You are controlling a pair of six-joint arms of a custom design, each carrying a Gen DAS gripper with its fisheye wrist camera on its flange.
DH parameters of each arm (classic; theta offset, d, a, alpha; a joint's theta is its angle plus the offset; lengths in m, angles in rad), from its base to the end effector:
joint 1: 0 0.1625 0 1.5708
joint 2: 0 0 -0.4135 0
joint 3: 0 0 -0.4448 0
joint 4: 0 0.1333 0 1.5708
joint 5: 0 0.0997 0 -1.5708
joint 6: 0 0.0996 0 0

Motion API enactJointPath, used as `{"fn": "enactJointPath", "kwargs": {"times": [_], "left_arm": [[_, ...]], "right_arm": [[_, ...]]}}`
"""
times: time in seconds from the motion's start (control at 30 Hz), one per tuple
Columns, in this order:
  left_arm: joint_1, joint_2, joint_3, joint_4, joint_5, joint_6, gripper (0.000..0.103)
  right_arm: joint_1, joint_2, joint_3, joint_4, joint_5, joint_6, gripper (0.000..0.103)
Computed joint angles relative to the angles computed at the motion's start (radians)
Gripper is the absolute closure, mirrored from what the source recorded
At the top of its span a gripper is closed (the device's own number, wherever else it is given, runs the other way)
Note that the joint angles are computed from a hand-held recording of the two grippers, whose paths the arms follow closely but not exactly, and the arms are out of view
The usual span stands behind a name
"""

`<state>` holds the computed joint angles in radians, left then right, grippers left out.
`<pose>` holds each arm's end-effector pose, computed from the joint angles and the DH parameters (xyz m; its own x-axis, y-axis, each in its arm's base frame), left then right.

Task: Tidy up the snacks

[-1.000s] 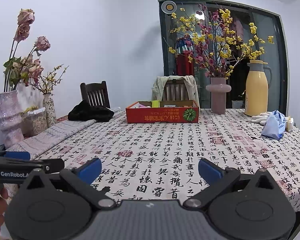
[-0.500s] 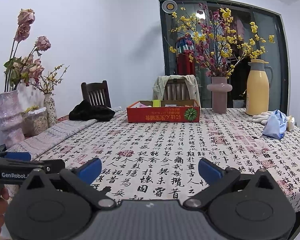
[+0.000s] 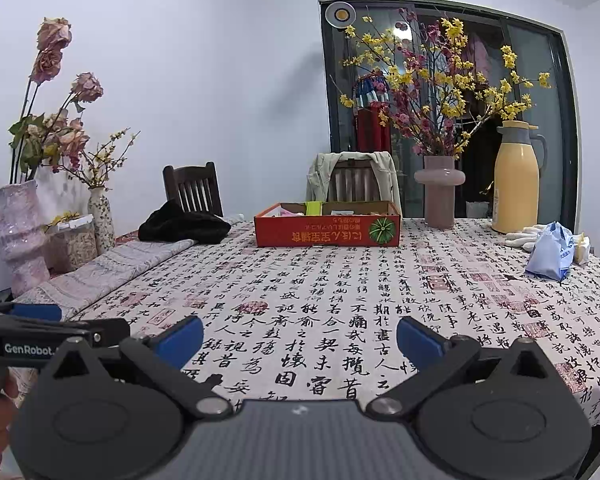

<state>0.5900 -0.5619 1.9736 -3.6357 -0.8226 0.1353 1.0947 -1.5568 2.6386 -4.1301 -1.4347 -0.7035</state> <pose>-0.3401 -0.4697 -0.0538 -0.6554 0.4351 -0.6173 0.7552 0.3867 -0.5293 -0.0172 -0.3537 0.2734 -0.7463 0.2011 0.6344 -0.5771 0.2792 -0.7674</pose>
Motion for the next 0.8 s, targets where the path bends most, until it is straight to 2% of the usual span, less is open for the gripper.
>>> {"fn": "enactJointPath", "kwargs": {"times": [0.8], "left_arm": [[-0.005, 0.001, -0.003, 0.004, 0.017, 0.002, 0.0]], "right_arm": [[0.008, 0.001, -0.005, 0.007, -0.018, 0.005, 0.0]]}}
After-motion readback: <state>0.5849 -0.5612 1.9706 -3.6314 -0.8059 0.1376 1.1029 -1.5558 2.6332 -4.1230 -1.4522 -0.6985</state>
